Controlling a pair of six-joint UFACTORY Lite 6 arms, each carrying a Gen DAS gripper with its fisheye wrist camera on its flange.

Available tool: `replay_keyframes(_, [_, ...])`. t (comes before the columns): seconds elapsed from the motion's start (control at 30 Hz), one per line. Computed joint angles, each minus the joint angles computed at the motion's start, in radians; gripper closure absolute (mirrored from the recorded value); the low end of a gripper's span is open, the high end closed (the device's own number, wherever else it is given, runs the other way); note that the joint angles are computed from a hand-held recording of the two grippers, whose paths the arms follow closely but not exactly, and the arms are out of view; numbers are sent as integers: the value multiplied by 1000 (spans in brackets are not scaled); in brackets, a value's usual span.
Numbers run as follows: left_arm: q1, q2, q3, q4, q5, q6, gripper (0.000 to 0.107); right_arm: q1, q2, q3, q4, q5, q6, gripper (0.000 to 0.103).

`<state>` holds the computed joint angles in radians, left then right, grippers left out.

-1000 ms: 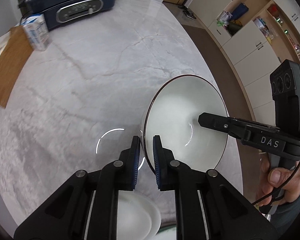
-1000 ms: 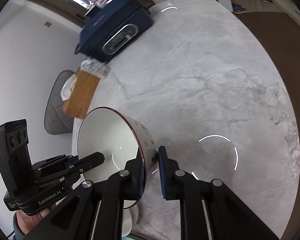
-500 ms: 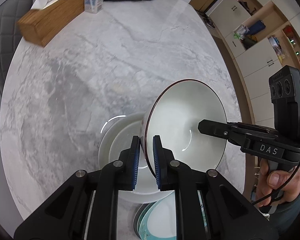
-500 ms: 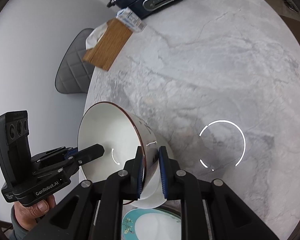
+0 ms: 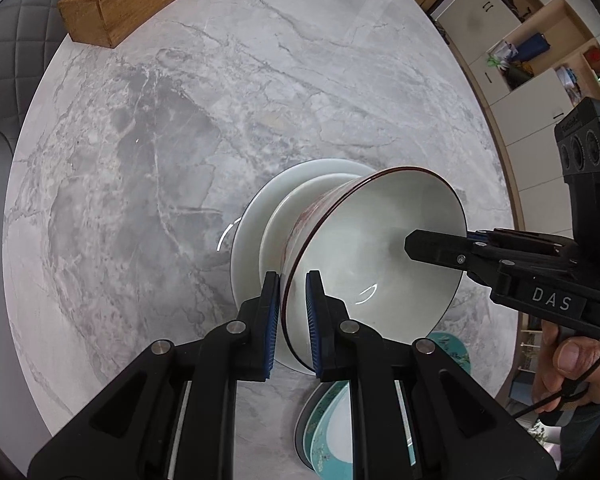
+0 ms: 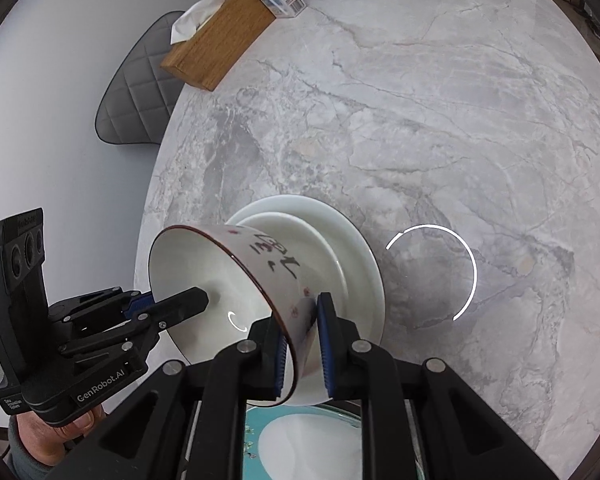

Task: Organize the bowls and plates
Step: 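Lift the floral bowl with both tools and carry it over the stack, then lower the floral bowl into the nested white bowls and open both tools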

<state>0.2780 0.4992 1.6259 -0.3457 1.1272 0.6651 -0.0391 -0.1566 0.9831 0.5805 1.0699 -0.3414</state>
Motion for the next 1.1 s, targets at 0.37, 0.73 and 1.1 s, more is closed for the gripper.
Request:
replay_keyframes(0.37, [-11, 44, 17, 0, -34, 0, 95, 44, 25, -24, -43, -62, 27, 87])
replay_keyframes(0.73, [10, 6, 6, -58, -42, 10, 41, 109, 19, 1, -99, -85, 72, 72])
replay_keyframes(1.1, [57, 22, 73, -99, 0, 1, 41, 105, -17, 9, -103, -62, 85, 55])
